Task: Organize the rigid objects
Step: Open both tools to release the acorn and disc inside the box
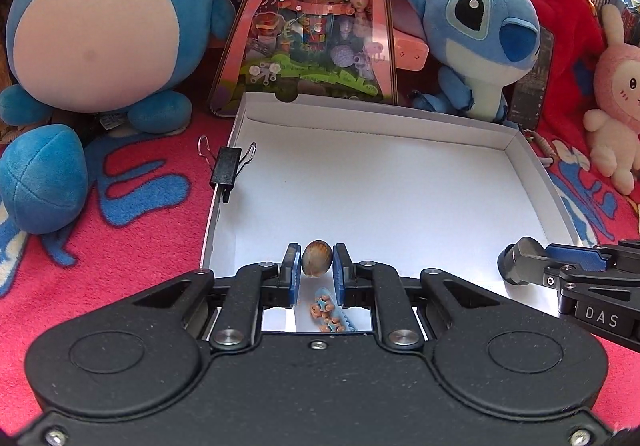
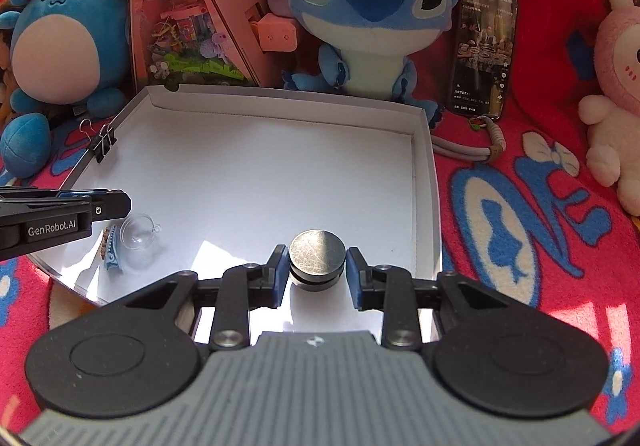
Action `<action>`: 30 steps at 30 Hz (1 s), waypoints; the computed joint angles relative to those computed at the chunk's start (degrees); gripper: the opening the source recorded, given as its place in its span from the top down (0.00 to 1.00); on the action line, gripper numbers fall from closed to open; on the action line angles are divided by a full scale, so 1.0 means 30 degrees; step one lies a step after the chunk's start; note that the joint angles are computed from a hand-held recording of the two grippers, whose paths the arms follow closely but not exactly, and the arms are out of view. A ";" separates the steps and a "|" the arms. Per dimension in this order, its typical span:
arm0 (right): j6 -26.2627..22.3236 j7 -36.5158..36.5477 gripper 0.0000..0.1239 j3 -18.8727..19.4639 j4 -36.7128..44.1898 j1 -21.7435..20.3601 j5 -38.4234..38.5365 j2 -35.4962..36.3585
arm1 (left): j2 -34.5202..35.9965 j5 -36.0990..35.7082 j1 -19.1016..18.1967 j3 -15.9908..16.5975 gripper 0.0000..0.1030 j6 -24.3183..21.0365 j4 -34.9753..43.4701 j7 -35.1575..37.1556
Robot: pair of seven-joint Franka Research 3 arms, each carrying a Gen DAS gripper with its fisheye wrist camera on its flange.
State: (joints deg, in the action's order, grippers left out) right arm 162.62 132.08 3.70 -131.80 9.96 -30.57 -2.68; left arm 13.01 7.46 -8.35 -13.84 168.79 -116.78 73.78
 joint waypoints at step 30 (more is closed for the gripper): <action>-0.0012 0.0017 0.57 -0.0390 0.0316 0.0266 -0.0043 0.0664 | 0.0282 0.0258 0.0115 -0.0158 0.66 0.0828 -0.0169 -0.0101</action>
